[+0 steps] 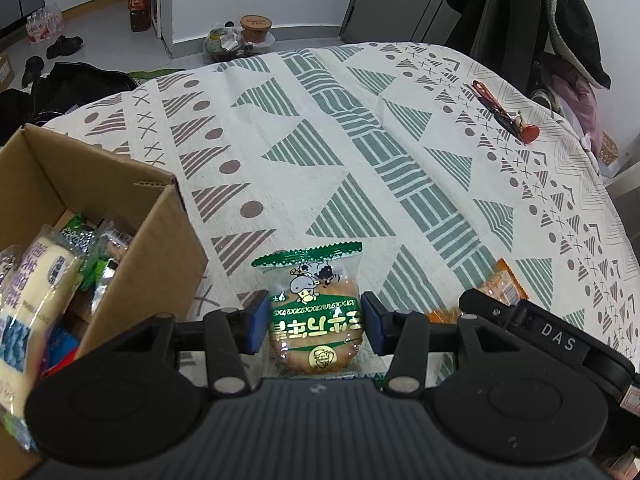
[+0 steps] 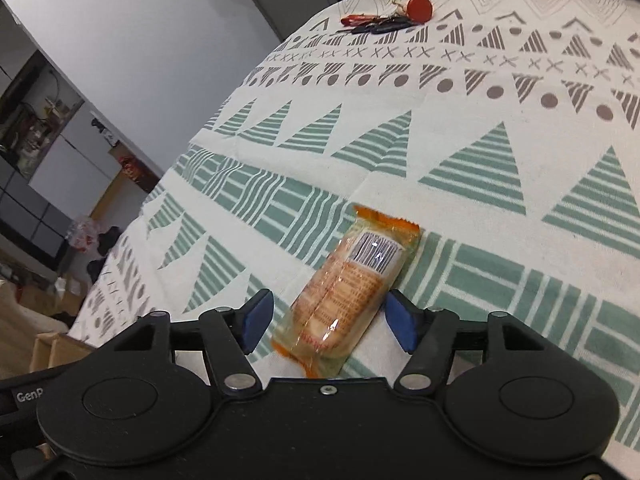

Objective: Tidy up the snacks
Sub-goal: 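Close the right tool on the orange biscuit stick and lift it, then carry the cracker pack and biscuit stick over the box and open both tools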

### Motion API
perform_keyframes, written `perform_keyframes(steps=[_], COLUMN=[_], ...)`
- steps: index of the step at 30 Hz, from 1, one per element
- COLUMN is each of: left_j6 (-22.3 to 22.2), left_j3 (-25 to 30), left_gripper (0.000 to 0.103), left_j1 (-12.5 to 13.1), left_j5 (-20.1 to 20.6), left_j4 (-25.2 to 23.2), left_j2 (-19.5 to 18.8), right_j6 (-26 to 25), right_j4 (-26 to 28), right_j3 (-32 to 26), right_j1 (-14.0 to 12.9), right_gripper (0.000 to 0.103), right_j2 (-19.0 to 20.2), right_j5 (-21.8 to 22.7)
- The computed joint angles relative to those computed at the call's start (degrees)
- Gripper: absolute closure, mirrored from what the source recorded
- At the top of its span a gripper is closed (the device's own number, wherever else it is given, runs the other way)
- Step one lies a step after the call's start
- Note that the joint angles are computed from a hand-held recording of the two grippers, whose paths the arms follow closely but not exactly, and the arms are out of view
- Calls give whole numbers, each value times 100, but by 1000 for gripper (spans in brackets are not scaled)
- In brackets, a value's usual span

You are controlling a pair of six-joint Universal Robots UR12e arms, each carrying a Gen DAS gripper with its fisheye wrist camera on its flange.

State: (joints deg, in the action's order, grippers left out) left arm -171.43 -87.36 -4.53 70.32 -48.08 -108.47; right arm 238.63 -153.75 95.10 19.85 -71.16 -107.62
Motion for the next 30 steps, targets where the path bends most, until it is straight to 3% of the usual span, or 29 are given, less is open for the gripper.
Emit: perform_keyframes(steps=[8,12,16,22,25,27,28,30], left_j6=[55,50,50,63,78,102,114,130], left_j3=[79,96,103,95,90,76,66,30], left_gripper=[55,55,55,55,55,55,55,55], left_j1=[-21,-25,-33,-26,-7,13,25,51], left_j5=[-8,-9,-16,-21,-30,-59,-77,-109], left_j4=[-44,-83,-83,-55,-41,-32,-30,-14], left_j2=[-104,-130,-147,-131,-100,-67,-48,0], right_j6=[187,381,227,-336,-571,-591,-588,-549], right_j4=[1061,1246,1065,1398,1945,2190,2267,2186], right_j3=[-262,-249,-254,-505,-705,-774,-789,-722], right_j1=[97,127,138,197,269,313,331,332], right_gripper=[41,41,41,40,45,57,70,70], right_j2=[-30,-85,-30,119,189,199,193,133], right_j5=[-487,-576,-606,-669,-849,-952,-993,-922])
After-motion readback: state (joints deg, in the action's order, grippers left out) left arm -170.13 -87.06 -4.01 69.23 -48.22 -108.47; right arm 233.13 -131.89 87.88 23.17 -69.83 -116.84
